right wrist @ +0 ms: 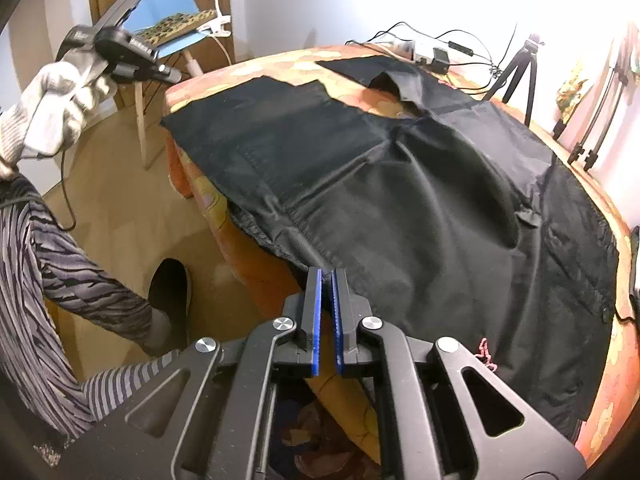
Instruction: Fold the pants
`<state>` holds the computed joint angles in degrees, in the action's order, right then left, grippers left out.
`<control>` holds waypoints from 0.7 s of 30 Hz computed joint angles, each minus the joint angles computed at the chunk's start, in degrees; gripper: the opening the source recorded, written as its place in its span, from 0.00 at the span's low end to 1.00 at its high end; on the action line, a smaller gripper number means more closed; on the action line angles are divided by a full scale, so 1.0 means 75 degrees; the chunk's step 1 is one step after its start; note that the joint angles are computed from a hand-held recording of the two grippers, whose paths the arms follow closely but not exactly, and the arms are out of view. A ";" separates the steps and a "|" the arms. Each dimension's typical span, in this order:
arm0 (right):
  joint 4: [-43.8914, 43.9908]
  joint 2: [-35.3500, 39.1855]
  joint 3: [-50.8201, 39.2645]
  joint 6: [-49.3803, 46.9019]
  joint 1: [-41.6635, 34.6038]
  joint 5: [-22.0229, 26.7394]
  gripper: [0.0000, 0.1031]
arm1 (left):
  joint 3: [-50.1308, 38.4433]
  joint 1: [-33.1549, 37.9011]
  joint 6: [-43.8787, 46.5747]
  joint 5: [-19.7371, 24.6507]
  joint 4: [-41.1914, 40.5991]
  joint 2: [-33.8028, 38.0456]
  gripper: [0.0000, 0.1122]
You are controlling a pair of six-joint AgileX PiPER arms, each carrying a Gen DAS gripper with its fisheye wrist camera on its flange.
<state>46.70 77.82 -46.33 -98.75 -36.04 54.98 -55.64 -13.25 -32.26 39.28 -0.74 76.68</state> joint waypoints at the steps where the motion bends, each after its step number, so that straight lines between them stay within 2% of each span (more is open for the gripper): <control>1: 0.0052 -0.0033 -0.0039 -0.0019 0.0089 -0.0174 0.04 | 0.0012 -0.0009 0.0091 0.0057 -0.0105 0.0013 0.04; 2: 0.0106 -0.0001 -0.0128 -0.0014 0.0146 -0.0261 0.04 | 0.0053 0.0029 0.0319 0.0086 -0.0384 0.0022 0.09; 5: 0.0166 0.0248 -0.0639 0.0348 0.0212 -0.0152 0.04 | 0.0235 0.0082 0.0704 0.0171 -0.1052 -0.0006 0.40; 8: 0.0069 0.0506 -0.1030 0.0583 0.0106 0.0382 0.04 | 0.0593 0.0148 0.1069 0.0073 -0.1799 -0.0072 0.42; 10: 0.0002 0.0507 -0.0970 0.0518 0.0128 0.0445 0.04 | 0.0737 0.0241 0.1161 0.0028 -0.2113 0.0075 0.45; 15: -0.0520 0.0528 -0.0804 0.0345 0.0175 0.1074 0.06 | 0.0976 0.0664 0.1497 0.0002 -0.2980 0.0472 0.46; 17: -0.0617 0.0363 -0.0529 0.0090 0.0231 0.1006 0.19 | 0.1067 0.0794 0.1574 -0.0053 -0.3291 0.0510 0.46; 18: -0.0622 0.0277 -0.0372 -0.0062 0.0263 0.0932 0.39 | 0.1126 0.0872 0.1665 -0.0082 -0.3494 0.0512 0.46; 19: -0.0593 0.0188 -0.0199 -0.0253 0.0291 0.0810 0.52 | 0.1153 0.0942 0.1701 -0.0110 -0.3616 0.0520 0.46; 21: -0.0646 0.0047 0.0091 -0.0468 0.0426 0.0463 0.53 | 0.1170 0.0937 0.1379 -0.0240 -0.3464 0.0460 0.46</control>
